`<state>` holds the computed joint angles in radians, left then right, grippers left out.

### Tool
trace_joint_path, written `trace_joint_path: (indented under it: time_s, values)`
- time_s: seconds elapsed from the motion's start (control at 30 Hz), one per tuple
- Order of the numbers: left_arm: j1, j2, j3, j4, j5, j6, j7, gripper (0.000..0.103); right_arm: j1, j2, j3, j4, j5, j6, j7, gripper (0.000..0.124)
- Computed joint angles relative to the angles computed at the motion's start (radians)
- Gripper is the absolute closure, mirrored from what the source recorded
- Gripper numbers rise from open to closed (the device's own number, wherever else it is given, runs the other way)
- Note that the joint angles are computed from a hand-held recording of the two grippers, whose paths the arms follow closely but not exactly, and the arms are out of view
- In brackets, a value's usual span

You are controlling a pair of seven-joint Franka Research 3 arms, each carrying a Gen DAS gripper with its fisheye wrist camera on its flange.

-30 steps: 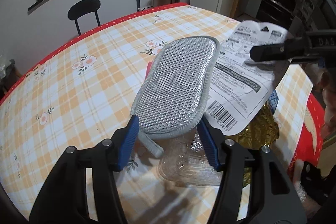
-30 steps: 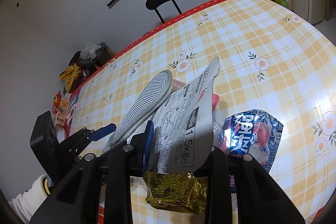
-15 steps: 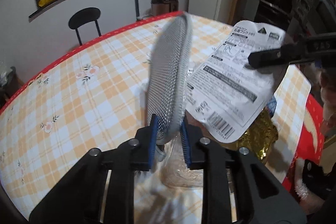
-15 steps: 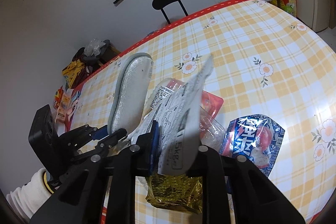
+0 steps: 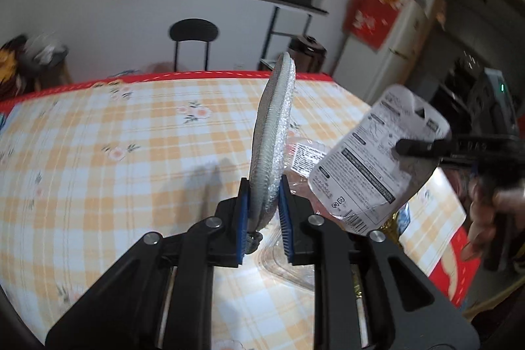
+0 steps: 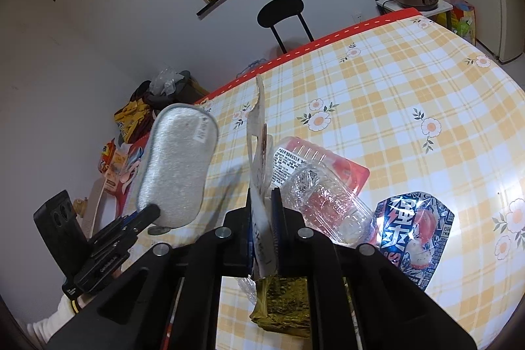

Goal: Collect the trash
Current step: 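Carry the paper card to the bucket and open the right tool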

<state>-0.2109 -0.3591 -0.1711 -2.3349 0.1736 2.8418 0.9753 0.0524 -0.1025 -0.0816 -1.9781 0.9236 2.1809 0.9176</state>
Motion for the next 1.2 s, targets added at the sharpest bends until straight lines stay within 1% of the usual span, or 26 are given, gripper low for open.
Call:
trace_joint_path:
  time_s: [0.13, 0.2, 0.33, 0.47, 0.67, 0.9, 1.0, 1.2]
  values:
    - [0.020, -0.074, -0.011, -0.058, -0.005, 0.004, -0.082, 0.083, 0.000, -0.013, -0.001, -0.005, 0.002, -0.008, 0.003, 0.113]
    - [0.031, -0.112, -0.021, -0.081, 0.005, -0.011, -0.119, 0.083, 0.001, -0.017, -0.002, -0.007, 0.000, -0.008, 0.005, 0.113]
    - [0.030, -0.167, -0.021, -0.120, 0.004, -0.028, -0.177, 0.083, 0.004, -0.031, -0.004, -0.013, -0.005, -0.012, 0.010, 0.113]
    - [0.029, -0.196, -0.025, -0.138, 0.013, -0.035, -0.215, 0.083, 0.006, -0.048, -0.010, -0.013, -0.003, -0.022, 0.005, 0.113]
    - [0.034, -0.203, -0.047, -0.133, 0.046, -0.031, -0.257, 0.083, 0.003, -0.082, -0.031, -0.017, 0.030, -0.020, -0.049, 0.113]
    - [0.067, -0.203, -0.108, -0.084, 0.119, -0.039, -0.348, 0.083, -0.027, -0.087, -0.068, 0.012, 0.062, -0.048, -0.088, 0.113]
    - [0.066, -0.189, -0.127, -0.050, 0.147, -0.061, -0.375, 0.083, -0.051, -0.079, -0.089, 0.031, 0.086, -0.055, -0.104, 0.113]
    - [0.069, -0.137, -0.179, 0.028, 0.216, -0.095, -0.461, 0.083, -0.123, -0.044, -0.132, 0.078, 0.126, -0.078, -0.126, 0.113]
